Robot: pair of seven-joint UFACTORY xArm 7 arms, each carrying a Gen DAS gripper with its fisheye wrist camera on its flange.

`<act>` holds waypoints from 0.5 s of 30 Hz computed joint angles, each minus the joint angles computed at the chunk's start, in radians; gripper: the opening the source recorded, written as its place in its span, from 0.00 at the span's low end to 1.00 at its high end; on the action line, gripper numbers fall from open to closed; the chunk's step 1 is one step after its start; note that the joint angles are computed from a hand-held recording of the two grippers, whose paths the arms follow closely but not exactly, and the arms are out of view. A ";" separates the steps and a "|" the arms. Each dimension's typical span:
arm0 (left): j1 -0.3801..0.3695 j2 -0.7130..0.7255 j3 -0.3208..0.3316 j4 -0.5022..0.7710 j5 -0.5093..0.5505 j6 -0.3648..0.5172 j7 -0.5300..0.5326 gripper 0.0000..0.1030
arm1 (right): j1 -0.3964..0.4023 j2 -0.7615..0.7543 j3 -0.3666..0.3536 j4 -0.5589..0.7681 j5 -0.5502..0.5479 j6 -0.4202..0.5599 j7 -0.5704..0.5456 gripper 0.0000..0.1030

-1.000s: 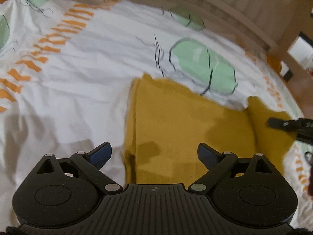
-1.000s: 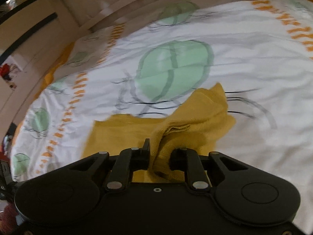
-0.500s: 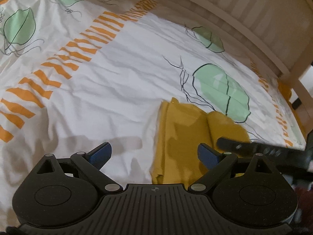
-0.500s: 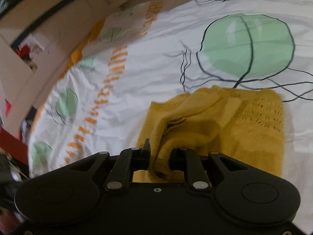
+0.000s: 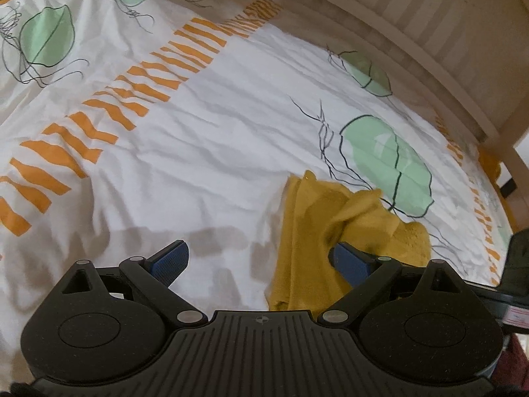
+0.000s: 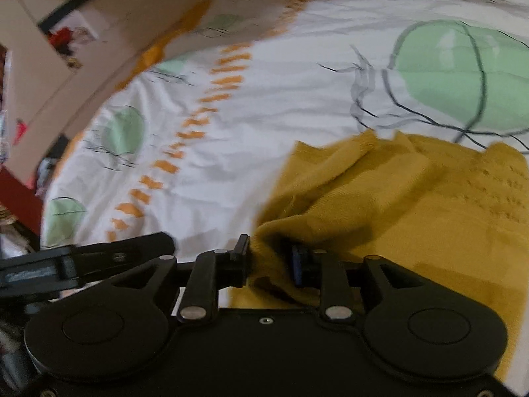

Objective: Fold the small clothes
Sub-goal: 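Fold the held side edge over the sweater and open the right gripper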

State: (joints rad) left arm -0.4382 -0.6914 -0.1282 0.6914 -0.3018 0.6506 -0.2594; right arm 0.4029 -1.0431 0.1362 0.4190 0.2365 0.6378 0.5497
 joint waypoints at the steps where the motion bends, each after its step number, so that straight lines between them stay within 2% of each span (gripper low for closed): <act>1: 0.004 -0.002 -0.002 0.000 0.002 -0.001 -0.005 0.93 | 0.015 -0.008 -0.010 -0.011 0.013 -0.031 -0.008 0.40; 4: 0.011 -0.003 -0.003 0.000 0.009 -0.002 -0.013 0.93 | 0.048 -0.057 -0.030 -0.039 0.046 -0.106 -0.017 0.40; 7: 0.008 0.001 -0.001 0.001 0.010 0.000 -0.011 0.93 | 0.021 -0.117 -0.018 -0.039 0.024 -0.100 -0.007 0.42; 10: 0.000 0.004 0.003 0.001 0.006 0.002 0.000 0.93 | -0.032 -0.205 -0.009 -0.051 -0.009 -0.048 0.019 0.47; 15: -0.008 0.001 0.005 0.000 0.000 -0.002 0.012 0.93 | -0.106 -0.399 -0.014 -0.115 -0.045 0.095 0.065 0.48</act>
